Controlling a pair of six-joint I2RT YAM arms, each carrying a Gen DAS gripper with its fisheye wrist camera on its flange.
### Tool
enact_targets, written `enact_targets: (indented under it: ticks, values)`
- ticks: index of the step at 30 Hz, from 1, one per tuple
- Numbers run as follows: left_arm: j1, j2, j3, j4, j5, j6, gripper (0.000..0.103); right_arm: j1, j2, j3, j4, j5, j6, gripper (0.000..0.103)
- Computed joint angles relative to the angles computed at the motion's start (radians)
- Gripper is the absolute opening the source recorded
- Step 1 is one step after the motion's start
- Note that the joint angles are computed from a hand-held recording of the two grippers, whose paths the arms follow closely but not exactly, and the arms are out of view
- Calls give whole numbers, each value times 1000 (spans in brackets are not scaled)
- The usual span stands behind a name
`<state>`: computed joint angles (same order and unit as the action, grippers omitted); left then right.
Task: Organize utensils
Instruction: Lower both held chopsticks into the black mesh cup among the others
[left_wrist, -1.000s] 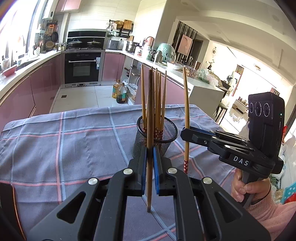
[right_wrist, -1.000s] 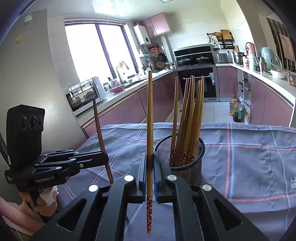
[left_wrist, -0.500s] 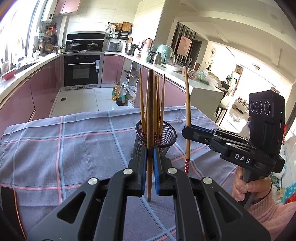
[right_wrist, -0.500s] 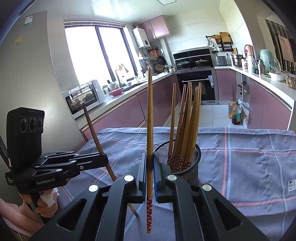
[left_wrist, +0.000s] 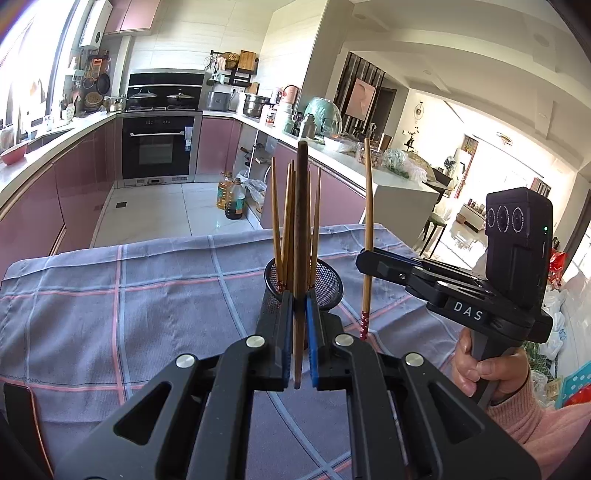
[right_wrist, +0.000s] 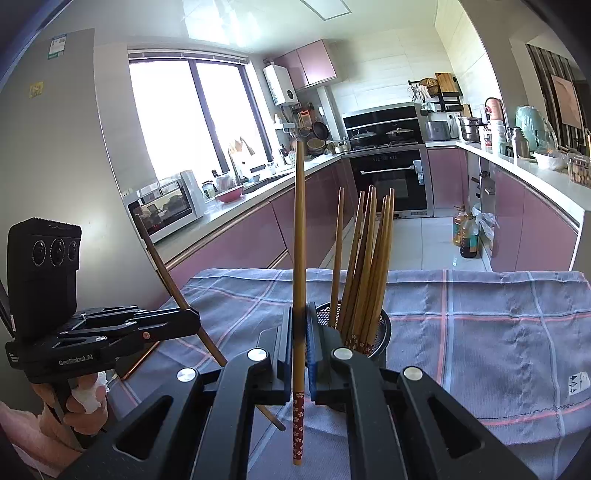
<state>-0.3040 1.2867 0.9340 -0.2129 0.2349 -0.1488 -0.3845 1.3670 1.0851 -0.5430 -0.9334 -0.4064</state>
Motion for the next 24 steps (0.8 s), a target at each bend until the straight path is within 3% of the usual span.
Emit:
enact_targets:
  ticks: [24]
  values:
    - [-4,-23,56,-39,2,37,8,21,48,73,50,-13,73,6]
